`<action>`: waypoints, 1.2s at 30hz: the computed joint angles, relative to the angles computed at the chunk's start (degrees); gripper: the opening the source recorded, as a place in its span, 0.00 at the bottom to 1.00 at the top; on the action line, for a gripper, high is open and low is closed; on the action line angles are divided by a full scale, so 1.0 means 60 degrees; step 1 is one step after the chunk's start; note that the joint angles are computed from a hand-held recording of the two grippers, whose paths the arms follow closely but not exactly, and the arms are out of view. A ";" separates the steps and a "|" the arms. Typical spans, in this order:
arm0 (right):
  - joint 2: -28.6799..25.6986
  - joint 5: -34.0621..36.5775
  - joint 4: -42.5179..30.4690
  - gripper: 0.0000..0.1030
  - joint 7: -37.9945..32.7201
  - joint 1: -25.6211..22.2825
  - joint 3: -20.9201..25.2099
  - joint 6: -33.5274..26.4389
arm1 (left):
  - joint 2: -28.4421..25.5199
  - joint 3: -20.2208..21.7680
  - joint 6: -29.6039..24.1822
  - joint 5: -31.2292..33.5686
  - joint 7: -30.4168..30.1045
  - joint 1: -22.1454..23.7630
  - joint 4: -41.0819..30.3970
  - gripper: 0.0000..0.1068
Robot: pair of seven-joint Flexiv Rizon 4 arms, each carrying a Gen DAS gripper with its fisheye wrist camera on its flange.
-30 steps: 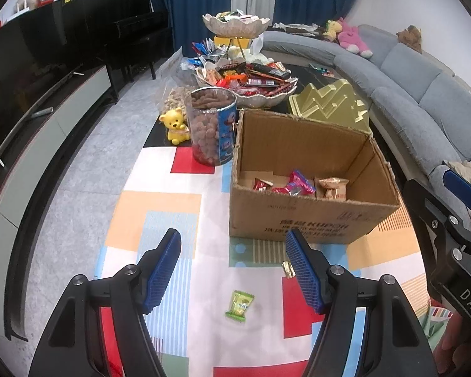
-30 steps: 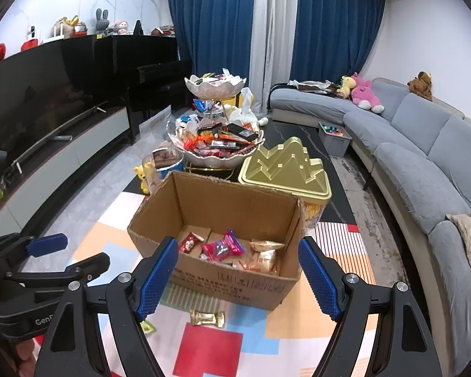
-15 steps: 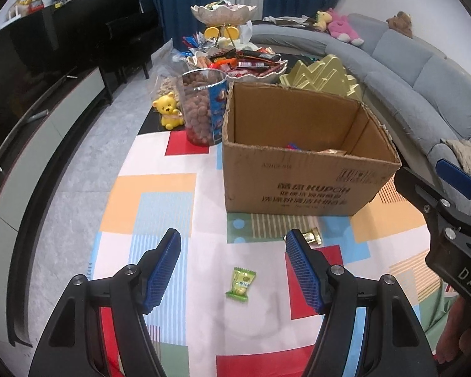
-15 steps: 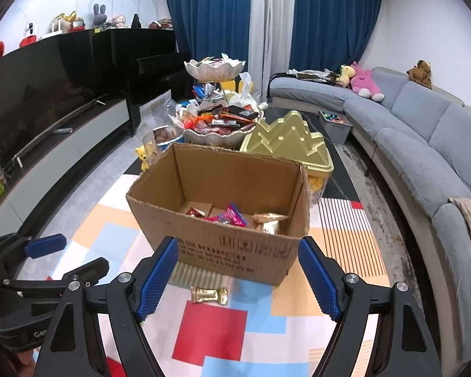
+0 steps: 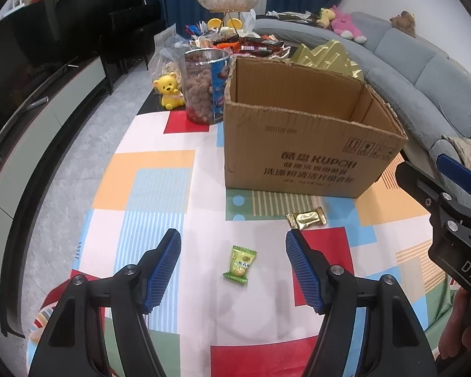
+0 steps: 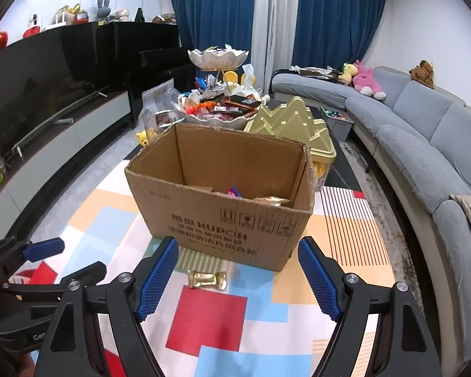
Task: Organize snacks
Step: 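Grasp the yellow-green candy with the left tool while the right tool grasps the gold candy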
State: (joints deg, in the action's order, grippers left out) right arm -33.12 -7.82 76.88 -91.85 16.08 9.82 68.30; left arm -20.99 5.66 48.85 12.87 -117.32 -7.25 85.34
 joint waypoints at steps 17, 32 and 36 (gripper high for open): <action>-0.0438 0.0177 0.0244 0.77 -0.0898 -0.0067 0.0285 -0.0093 | -0.0316 0.0047 0.1081 -0.0176 0.0295 0.0019 0.0878 0.64; -0.1132 0.0338 -0.0170 0.77 -0.1405 0.0007 0.0400 -0.0307 | -0.0826 0.0167 0.1938 -0.0468 0.0803 0.0000 0.1238 0.63; -0.1374 0.0379 -0.0388 0.77 -0.1482 0.0037 0.0406 -0.0419 | -0.1000 0.0247 0.2038 -0.0490 0.0898 -0.0037 0.1206 0.59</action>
